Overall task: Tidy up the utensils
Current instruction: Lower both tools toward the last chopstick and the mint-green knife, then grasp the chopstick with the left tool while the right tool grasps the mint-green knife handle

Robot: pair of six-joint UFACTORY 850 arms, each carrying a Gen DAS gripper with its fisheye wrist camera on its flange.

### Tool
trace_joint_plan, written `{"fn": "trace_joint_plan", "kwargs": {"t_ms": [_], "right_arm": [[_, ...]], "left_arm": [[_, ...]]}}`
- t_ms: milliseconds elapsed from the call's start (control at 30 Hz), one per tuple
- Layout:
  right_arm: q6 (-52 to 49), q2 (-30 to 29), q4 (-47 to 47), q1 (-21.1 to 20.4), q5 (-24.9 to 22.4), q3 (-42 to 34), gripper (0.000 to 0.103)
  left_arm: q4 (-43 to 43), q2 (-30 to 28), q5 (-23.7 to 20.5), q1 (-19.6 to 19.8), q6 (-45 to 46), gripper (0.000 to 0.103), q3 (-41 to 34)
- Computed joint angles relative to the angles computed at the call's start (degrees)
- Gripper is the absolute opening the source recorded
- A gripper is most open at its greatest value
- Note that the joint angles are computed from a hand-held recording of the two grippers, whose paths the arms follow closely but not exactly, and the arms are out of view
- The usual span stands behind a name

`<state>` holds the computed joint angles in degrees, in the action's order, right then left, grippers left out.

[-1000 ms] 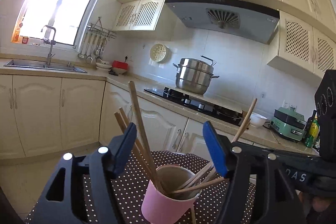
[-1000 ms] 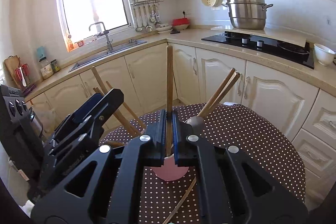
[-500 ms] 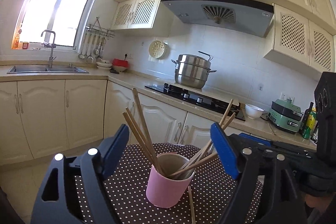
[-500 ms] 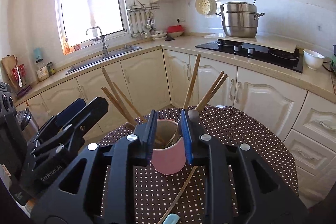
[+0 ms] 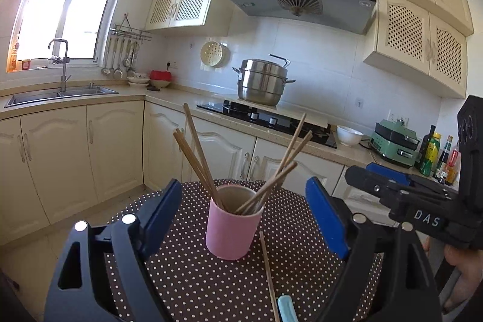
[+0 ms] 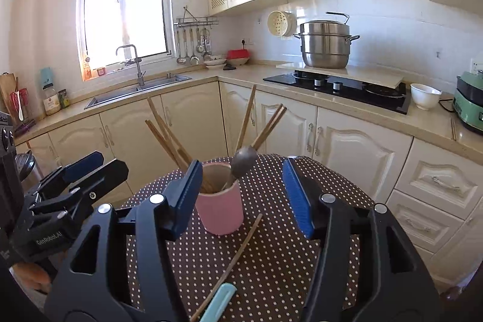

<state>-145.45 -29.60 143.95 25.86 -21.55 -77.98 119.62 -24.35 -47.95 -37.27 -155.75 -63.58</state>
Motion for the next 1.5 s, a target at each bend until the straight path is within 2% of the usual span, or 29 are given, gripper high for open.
{"fn": "trace_joint_plan", "kwargs": {"t_ms": [100,267,367,433,533,633,733,900,1033,1133,1167,1300,1500], "right_arm": [[0.24,1.13,-0.88,-0.34,-0.4,2.73,0.058],[1.82,1.96,-3.0,-0.6,-0.38,6.39,0.058],[6.05,1.74,-6.71,-0.98,-0.48,7.76,0.059],[8.88,1.45,-9.15,-1.2,-0.52,8.58,0.059],[12.01,0.97,-11.62,-1.24,0.13,9.51,0.059],[22.1,-0.05,-21.84,-1.11,1.94,9.45,0.06],[31.92,-1.79,-32.63,-0.22,4.53,8.41,0.06],[51.97,-4.84,-53.44,1.5,5.32,5.83,0.06],[61.56,-6.31,-64.29,2.65,7.03,4.59,0.059],[63.67,-6.67,-67.91,2.24,6.33,4.12,0.053],[64.8,-6.6,-69.82,2.16,6.42,4.04,0.047],[70.95,-7.05,-77.67,1.43,5.97,2.95,0.035],[76.49,-8.02,-85.4,-0.65,4.09,0.64,0.034]], "left_arm": [[-0.86,0.59,2.63,-0.46,1.57,0.082,1.2],[-3.47,-0.09,10.39,-0.63,6.58,0.082,1.45],[-5.72,-1.29,15.48,-0.43,8.51,0.082,1.11],[-8.67,-2.6,18.98,-0.1,10.71,0.082,0.11],[-14.61,-4.62,21.88,0.35,15.02,0.082,-1.83],[-21.43,-5.77,21.77,0.25,19.33,0.082,-2.96],[-19.33,-5.62,23.33,0.64,14.74,0.082,-1.61],[-20.81,-5.69,23.05,0.79,14.07,0.082,-0.02],[-20.57,-5.14,23.08,1.13,12.97,0.082,1.18],[-20.35,-5.54,23.64,1.52,13.14,0.082,0.66],[-21.2,-5.95,24.07,1.75,14.36,0.082,-0.01],[-24.99,-8.02,26.37,2.42,20.33,0.082,-3.29],[-38.36,-12.88,30.11,3.43,36.87,0.082,-10.72]]}}
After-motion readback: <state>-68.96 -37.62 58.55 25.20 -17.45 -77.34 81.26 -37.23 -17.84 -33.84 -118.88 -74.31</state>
